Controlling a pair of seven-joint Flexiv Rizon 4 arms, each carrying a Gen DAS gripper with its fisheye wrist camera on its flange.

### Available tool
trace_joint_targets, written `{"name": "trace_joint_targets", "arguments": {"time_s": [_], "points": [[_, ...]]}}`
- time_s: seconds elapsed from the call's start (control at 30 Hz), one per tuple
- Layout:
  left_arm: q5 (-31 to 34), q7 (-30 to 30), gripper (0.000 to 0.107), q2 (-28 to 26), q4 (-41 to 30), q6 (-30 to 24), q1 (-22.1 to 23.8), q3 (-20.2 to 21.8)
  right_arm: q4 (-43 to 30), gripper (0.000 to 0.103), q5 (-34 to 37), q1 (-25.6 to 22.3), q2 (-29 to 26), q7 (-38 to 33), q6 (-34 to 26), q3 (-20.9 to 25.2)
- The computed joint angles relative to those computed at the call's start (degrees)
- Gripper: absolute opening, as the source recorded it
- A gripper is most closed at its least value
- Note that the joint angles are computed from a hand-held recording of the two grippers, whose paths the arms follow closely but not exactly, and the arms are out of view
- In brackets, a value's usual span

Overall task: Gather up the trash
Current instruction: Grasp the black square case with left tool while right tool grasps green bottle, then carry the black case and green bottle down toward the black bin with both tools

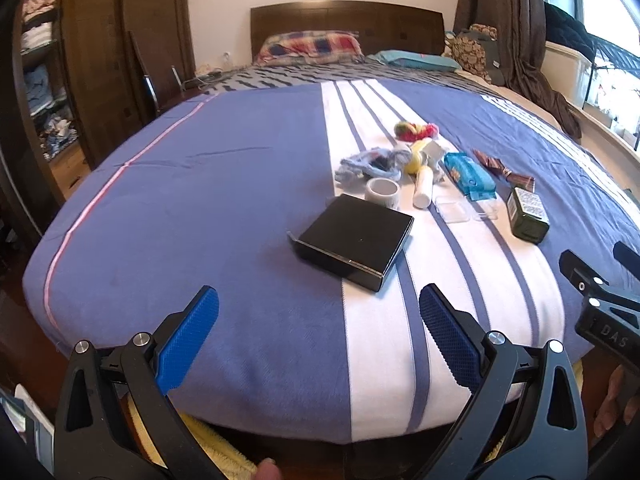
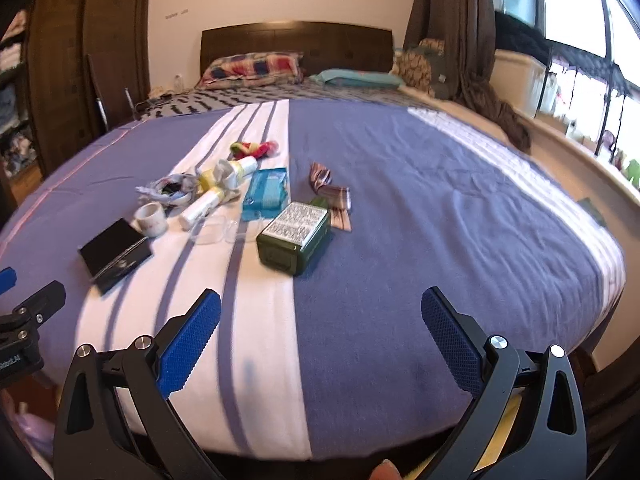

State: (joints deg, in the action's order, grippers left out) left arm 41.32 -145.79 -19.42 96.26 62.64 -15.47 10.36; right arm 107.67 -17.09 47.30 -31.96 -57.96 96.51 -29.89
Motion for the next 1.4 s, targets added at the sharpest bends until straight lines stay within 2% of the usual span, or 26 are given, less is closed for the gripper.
{"name": "trace_joint_targets", "arguments": {"time_s": [0.17,0.27,0.33,0.47,0.6,0.7,0.77,0.83,0.87,1.0,1.13,1.23,1.4], "points": [[-5.0,7.3,0.095,-4.7,-2.9,0.4,2.4,-1.4,-7.6,0.100,-1.4,-12.5,-2.7,-0.4,-4.6,15.1],[-6.4,10.6,0.094,-6.9,-4.9,0.0,2.0,-0.5,-10.7,0.097,-2.5,-15.0,-4.7,0.9,-6.2,18.0],[-8.7,13.2,0.094,-8.0,-4.7,2.2,3.1,-0.9,-13.0,0.096,-2.7,-16.8,-6.1,1.9,-7.5,20.3],[-13.4,17.4,0.095,-10.0,-4.9,6.0,4.0,-0.4,-14.8,0.096,-4.1,-16.6,-7.5,4.2,-7.5,19.6],[-17.1,21.4,0.095,-11.8,-6.1,7.8,4.0,0.5,-17.0,0.090,-5.2,-16.6,-9.0,5.9,-7.9,19.1],[-20.7,24.7,0.089,-12.9,-6.1,9.9,4.6,0.0,-17.3,0.086,-6.0,-16.6,-9.6,6.2,-7.3,18.6],[-22.6,26.4,0.083,-13.2,-5.6,11.3,4.5,0.1,-16.8,0.079,-6.5,-16.0,-9.6,6.6,-6.6,17.4],[-23.9,27.3,0.079,-13.3,-5.3,11.9,3.6,0.9,-15.9,0.068,-6.5,-16.3,-9.2,6.4,-5.6,17.2],[-24.2,27.4,0.079,-13.5,-5.5,11.9,2.9,1.7,-15.7,0.065,-6.4,-17.1,-9.0,5.9,-5.3,18.1],[-25.2,27.3,0.078,-13.5,-4.8,12.7,1.3,3.2,-14.1,0.044,-6.0,-17.7,-8.2,4.5,-3.8,18.1],[-25.9,27.0,0.078,-12.8,-3.6,12.8,0.0,4.1,-14.0,0.043,-5.5,-20.1,-8.2,1.5,-3.0,21.0],[-25.3,26.3,0.078,-12.5,-3.2,12.6,-1.1,5.0,-13.8,0.043,-6.1,-18.6,-8.1,-0.2,-3.9,19.2],[-25.2,24.6,0.077,-11.1,-1.2,13.1,-1.6,5.3,-14.8,0.043,-5.1,-23.0,-7.6,-3.0,-6.0,25.4]]}}
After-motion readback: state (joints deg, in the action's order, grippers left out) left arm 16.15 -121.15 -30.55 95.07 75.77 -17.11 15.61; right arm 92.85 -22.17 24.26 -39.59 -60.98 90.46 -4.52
